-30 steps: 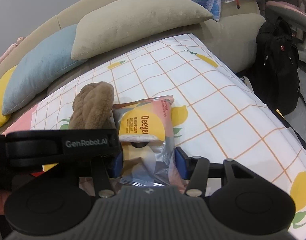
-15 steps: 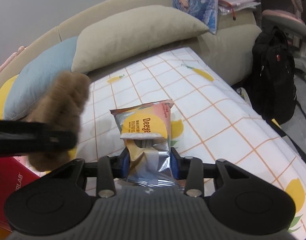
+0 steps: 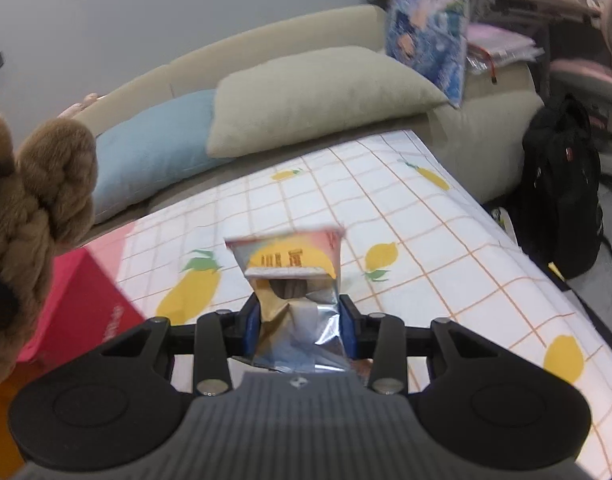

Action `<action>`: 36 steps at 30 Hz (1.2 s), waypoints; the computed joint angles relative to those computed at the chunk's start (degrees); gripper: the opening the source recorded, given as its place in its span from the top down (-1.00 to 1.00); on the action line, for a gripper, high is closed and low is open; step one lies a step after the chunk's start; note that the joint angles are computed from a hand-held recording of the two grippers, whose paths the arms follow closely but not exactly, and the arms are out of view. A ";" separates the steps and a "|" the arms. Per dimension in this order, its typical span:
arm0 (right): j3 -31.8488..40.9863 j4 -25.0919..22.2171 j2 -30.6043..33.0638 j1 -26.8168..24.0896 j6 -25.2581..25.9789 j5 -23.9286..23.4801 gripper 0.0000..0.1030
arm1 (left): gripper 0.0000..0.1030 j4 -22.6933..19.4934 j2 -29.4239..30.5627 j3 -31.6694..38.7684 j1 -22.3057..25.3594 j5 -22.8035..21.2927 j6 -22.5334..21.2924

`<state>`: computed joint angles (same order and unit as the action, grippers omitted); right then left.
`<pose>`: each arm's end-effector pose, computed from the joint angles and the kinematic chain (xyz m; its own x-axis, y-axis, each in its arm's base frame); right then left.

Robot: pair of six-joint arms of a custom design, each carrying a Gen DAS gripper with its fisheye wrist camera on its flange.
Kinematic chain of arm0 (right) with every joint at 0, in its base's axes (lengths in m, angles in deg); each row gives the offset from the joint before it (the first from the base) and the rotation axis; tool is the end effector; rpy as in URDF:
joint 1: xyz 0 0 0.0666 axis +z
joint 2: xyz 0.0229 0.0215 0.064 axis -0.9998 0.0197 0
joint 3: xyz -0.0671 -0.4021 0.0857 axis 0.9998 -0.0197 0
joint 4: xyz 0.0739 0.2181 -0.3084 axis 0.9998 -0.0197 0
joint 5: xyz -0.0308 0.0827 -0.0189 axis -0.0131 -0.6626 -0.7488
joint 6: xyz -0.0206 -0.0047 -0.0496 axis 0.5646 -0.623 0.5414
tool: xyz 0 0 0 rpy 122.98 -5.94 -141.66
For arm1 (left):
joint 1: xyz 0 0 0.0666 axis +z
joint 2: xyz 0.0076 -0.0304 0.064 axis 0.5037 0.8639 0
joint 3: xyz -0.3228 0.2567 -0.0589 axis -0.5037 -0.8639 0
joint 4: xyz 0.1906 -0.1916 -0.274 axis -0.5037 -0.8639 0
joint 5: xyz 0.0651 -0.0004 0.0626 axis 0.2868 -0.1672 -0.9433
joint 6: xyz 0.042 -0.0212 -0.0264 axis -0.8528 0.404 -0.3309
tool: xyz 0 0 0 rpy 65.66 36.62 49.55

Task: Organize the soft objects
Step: 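Carry the knotted toy and wipes pack over the white box and release them inside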

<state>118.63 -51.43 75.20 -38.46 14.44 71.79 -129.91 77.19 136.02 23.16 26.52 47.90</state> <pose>0.2968 0.3249 0.3912 -0.5811 0.3370 -0.7408 0.1894 0.9412 0.2796 0.3058 -0.0518 0.5130 -0.7492 0.1668 -0.6410 0.4042 0.8818 -0.2430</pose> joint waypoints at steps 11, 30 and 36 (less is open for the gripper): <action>7.20 1.84 0.71 10.67 -4.36 0.08 0.28 | -0.01 -6.72 -4.73 -0.61 21.28 6.84 -11.02; 30.59 -4.84 17.07 15.23 2.73 -16.08 0.27 | -0.02 -6.54 -0.95 -3.96 37.10 -6.65 -29.95; 42.73 -18.06 24.91 14.18 6.66 -19.08 0.27 | -0.02 -2.67 -2.89 -7.06 33.60 -13.13 -34.40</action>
<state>161.36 -69.49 100.12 -24.28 21.09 52.71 -132.57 74.30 128.95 56.75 13.39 13.50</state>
